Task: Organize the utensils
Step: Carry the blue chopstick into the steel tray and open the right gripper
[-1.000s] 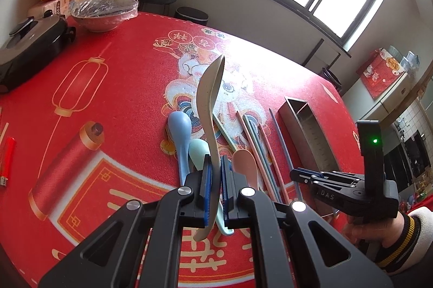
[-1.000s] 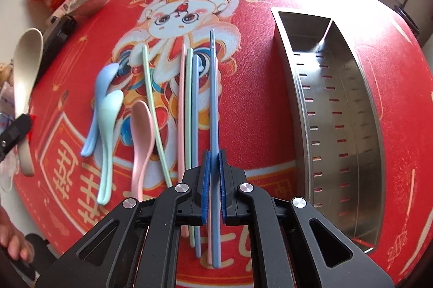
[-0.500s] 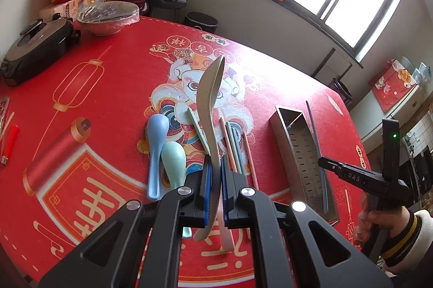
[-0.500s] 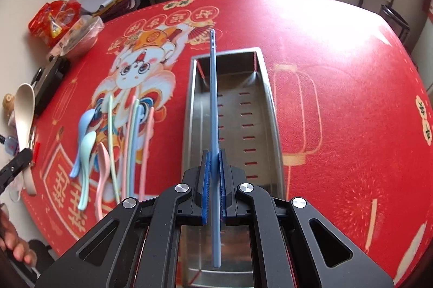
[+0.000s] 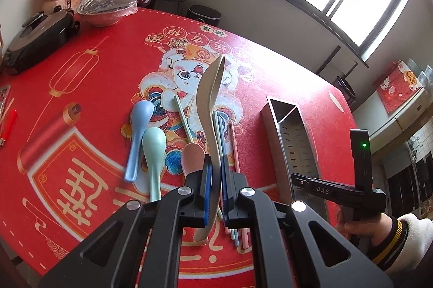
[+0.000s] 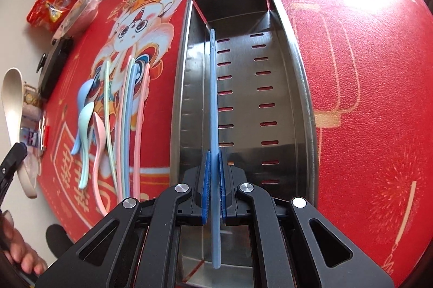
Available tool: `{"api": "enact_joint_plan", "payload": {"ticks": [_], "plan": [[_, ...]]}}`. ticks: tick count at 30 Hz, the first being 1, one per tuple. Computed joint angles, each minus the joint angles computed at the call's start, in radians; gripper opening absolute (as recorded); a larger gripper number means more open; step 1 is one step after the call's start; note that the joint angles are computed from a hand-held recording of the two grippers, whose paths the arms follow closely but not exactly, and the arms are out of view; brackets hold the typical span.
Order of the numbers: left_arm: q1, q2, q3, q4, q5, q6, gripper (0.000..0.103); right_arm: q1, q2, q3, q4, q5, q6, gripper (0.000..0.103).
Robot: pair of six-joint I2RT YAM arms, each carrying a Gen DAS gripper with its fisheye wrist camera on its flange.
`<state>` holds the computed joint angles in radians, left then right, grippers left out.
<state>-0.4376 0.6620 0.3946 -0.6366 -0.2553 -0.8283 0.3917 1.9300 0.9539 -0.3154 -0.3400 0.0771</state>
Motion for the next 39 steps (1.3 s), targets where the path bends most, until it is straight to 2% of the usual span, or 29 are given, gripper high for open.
{"api": "enact_joint_plan", "payload": {"ticks": [8, 19, 23, 31, 32, 34, 35, 39], "plan": [[-0.043, 0.037, 0.013, 0.004, -0.018, -0.034, 0.007, -0.013, 0.039, 0.026, -0.031, -0.040, 0.006, 0.006], [-0.029, 0.081, 0.025, 0.042, 0.003, 0.009, 0.007, -0.034, 0.014, 0.003, -0.033, -0.073, -0.005, 0.006], [-0.018, 0.085, 0.024, 0.054, 0.017, 0.024, 0.007, -0.044, -0.037, -0.027, -0.019, -0.059, -0.017, 0.007], [-0.029, 0.104, 0.034, 0.076, 0.020, 0.035, 0.007, -0.036, -0.232, -0.121, 0.041, 0.044, -0.065, 0.009], [-0.031, 0.108, 0.036, 0.080, 0.021, 0.036, 0.007, -0.036, -0.253, -0.135, 0.052, 0.061, -0.071, 0.011], [-0.035, 0.118, 0.040, 0.088, 0.022, 0.039, 0.007, -0.041, -0.294, -0.163, 0.077, 0.081, -0.077, 0.031], [-0.037, 0.123, 0.041, 0.092, 0.023, 0.040, 0.007, -0.045, -0.315, -0.179, 0.093, 0.094, -0.077, 0.054], [-0.044, 0.148, 0.044, 0.112, 0.036, 0.034, 0.007, -0.073, -0.347, -0.203, 0.116, 0.097, -0.083, 0.058]]}}
